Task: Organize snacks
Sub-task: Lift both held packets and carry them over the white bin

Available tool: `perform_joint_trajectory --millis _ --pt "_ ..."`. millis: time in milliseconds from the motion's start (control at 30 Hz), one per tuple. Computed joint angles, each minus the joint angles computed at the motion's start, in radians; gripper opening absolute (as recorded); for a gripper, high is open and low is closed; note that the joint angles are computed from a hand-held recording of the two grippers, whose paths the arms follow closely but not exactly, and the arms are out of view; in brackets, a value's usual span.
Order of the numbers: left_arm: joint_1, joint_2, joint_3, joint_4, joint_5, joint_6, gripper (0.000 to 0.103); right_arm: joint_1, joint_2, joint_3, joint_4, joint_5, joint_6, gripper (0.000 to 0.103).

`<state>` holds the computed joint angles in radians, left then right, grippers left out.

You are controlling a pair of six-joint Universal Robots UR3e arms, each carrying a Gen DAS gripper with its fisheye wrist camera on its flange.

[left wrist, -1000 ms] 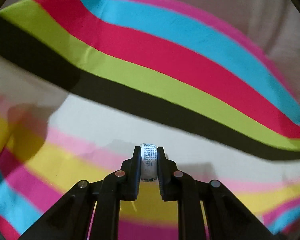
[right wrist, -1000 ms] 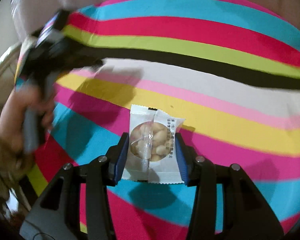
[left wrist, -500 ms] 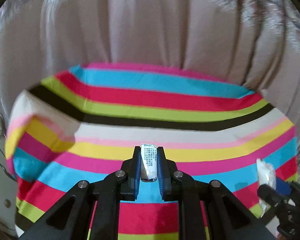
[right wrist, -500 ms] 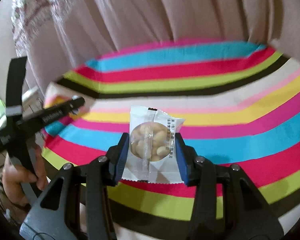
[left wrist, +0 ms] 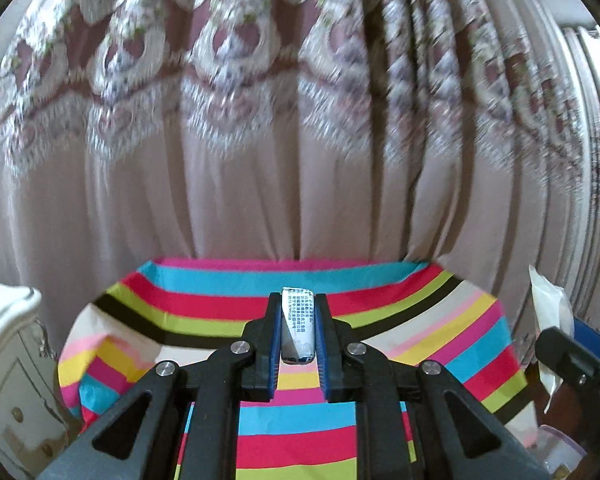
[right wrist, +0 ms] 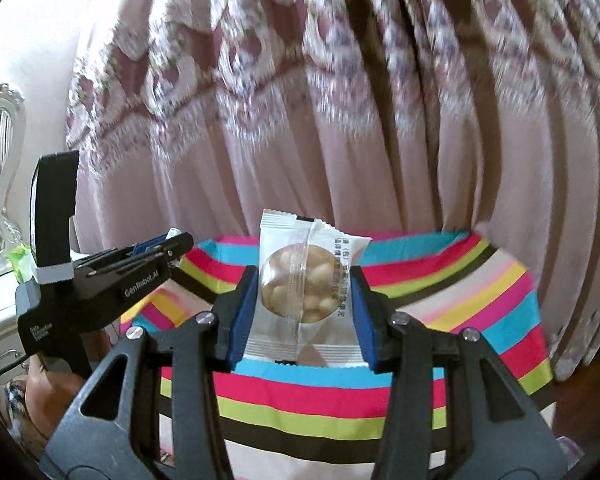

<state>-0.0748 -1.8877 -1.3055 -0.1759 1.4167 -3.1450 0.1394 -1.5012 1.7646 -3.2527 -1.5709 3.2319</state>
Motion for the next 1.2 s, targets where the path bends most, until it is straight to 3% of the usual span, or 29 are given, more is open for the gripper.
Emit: perform_joint_trajectory --millis 333,833,1033,1200 --pt "-0.024 0.224 -0.199 0.054 -0.060 0.035 0.016 0.040 -0.231 0.125 0.051 -0.096 -0.049 0.049" --pt "-0.141 0.309 -0.325 0.112 -0.006 0.117 0.016 -0.019 -0.475 0.285 0.165 -0.103 -0.085 0.049" --pt "-0.210 0.305 -0.340 0.117 0.024 0.162 0.016 -0.101 -0.611 0.363 0.249 -0.057 -0.108 0.049" --pt "-0.273 0.286 -0.331 0.102 0.045 0.198 0.016 -0.335 -0.836 0.449 0.418 0.149 -0.103 0.049"
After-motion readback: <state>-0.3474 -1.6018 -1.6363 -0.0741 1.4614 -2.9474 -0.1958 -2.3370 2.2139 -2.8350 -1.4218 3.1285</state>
